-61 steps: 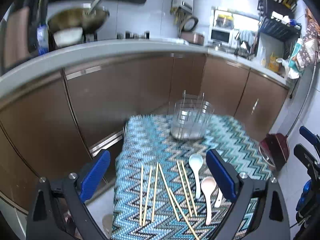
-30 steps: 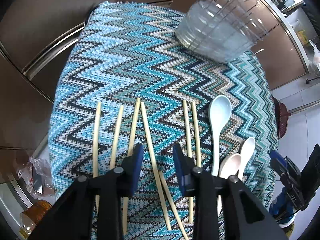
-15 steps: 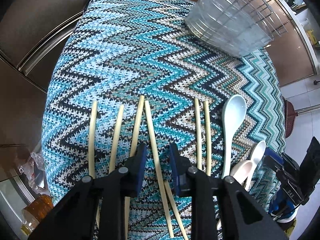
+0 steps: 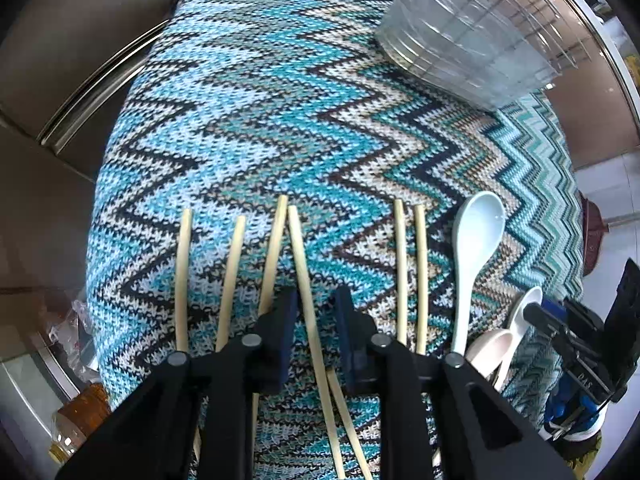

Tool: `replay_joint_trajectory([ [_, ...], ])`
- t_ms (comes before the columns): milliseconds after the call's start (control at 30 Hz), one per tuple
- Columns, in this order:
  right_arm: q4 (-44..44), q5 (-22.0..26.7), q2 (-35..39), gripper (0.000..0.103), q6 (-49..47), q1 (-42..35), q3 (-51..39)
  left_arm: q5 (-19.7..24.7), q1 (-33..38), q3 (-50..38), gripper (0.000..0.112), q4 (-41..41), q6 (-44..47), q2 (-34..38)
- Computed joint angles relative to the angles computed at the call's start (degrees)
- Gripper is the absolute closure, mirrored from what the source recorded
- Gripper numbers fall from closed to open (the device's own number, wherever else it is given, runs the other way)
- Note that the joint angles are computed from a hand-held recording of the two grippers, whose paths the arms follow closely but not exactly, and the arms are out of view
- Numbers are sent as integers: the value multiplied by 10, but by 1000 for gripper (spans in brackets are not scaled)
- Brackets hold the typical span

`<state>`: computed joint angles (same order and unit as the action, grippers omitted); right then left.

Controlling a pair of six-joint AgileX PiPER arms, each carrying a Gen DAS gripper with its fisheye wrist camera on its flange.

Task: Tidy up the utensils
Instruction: 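Grasp a bamboo chopstick with the left tool while the right tool grasps a white spoon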

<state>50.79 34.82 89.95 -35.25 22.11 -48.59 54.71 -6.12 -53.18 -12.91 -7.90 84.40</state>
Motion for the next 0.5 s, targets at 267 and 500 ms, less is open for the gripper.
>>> replay_joint_trajectory([
  [267, 12, -23, -40, 96, -16, 7, 36, -16, -1, 18, 107, -2, -29, -17],
  [500, -133, -55, -167, 99, 146, 52, 69, -9, 5, 68, 107, -8, -5, -134],
])
